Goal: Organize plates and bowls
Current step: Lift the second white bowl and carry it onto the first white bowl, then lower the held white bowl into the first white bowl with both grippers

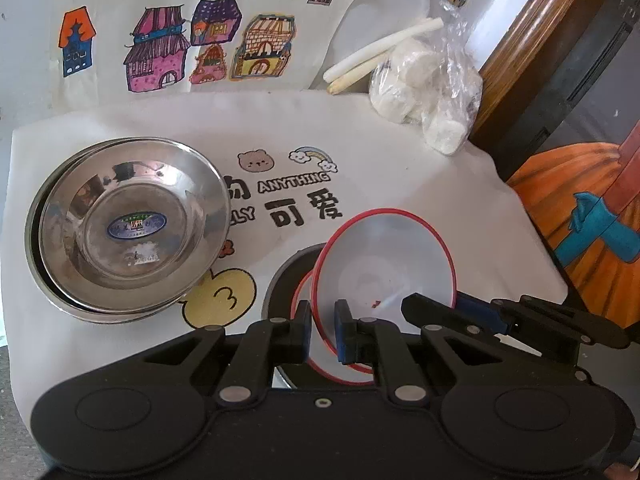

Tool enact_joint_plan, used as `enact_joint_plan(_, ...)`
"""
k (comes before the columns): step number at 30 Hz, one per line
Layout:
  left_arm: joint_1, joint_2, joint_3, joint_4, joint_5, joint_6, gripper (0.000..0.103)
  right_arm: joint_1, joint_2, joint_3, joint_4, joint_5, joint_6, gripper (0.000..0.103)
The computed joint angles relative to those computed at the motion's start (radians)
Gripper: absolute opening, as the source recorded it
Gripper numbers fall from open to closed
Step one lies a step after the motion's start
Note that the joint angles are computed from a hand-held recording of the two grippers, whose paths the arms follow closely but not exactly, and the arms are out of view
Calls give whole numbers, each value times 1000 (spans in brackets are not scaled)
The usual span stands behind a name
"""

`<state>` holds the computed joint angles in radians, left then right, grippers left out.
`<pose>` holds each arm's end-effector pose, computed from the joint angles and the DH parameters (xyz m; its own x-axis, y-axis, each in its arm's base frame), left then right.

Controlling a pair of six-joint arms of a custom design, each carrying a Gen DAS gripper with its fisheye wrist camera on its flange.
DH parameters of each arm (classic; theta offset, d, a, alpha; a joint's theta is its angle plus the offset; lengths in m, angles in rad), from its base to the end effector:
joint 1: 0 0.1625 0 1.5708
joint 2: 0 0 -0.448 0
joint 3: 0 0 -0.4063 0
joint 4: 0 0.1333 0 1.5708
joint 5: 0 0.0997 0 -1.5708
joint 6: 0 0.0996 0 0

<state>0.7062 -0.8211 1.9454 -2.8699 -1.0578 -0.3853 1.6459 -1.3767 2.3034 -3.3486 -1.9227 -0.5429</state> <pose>-0.3337 -0.5241 0.0558 -0.8657 0.3228 -0.3825 0.4574 0.8205 -0.3428 0.1337 -0.4577 0.2905 -0.7926 -0.1786 0.5830 -0.5360 0.6599 -0.5265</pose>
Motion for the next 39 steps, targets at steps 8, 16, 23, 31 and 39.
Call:
enact_joint_plan(8, 0, 3, -10, 26, 6, 2, 12, -1, 6, -3, 20, -15, 4, 19)
enact_joint_plan(16, 1, 11, -17, 36, 1, 20, 12, 1, 6, -8, 36, -36, 4, 19)
enact_joint_plan(23, 3, 15, -25, 58, -9, 32, 12, -2, 4, -9, 49, -44, 5, 19)
enact_joint_plan(31, 6, 14, -34, 85, -14, 41, 12, 3, 5, -16, 72, -59, 9, 19)
enact_joint_plan(39, 8, 15, -36, 88, -16, 44, 13, 5, 11, -18, 76, -69, 6, 19)
